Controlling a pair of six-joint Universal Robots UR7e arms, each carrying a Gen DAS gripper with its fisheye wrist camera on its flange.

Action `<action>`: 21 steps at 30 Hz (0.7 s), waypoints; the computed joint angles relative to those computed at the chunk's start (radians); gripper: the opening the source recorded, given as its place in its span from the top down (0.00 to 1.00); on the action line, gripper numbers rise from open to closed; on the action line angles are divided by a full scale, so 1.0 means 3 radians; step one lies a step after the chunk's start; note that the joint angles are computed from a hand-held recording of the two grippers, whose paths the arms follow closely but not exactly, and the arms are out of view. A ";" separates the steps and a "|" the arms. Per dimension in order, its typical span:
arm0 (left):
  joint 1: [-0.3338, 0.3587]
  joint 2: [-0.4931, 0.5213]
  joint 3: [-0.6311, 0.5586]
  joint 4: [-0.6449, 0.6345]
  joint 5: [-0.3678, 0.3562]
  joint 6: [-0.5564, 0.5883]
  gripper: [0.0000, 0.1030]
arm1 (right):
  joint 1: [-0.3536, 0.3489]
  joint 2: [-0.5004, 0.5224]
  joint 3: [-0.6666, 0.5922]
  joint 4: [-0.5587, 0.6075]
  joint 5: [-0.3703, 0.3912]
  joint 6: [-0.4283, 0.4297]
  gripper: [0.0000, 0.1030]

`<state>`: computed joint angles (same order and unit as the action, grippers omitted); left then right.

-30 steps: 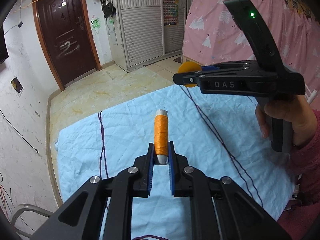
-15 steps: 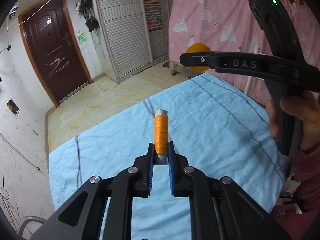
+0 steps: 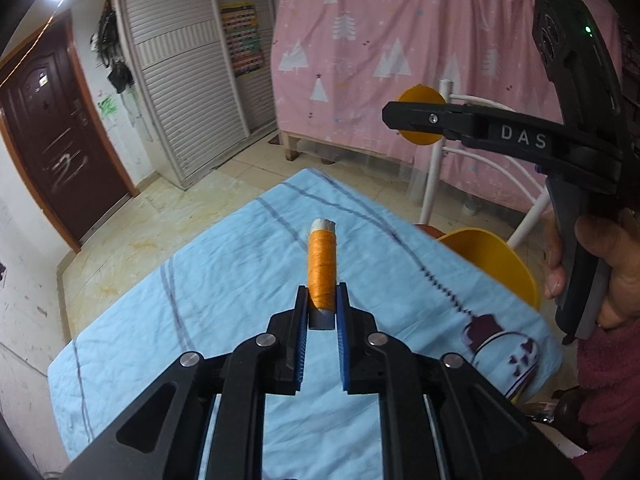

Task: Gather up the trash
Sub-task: 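Carry the toy to the yellow bin and open both tools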

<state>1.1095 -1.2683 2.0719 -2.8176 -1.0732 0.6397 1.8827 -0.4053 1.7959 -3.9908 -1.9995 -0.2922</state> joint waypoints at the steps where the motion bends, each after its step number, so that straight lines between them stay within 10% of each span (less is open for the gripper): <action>1: -0.0037 0.0032 0.0017 -0.0008 -0.0009 -0.0013 0.96 | -0.0033 -0.0038 0.0087 -0.0088 -0.0002 0.0005 0.61; 21: -0.0566 0.0765 0.0081 0.0018 -0.0251 -0.0478 0.96 | -0.0679 -0.0211 0.1139 -0.1352 0.0040 0.0193 0.61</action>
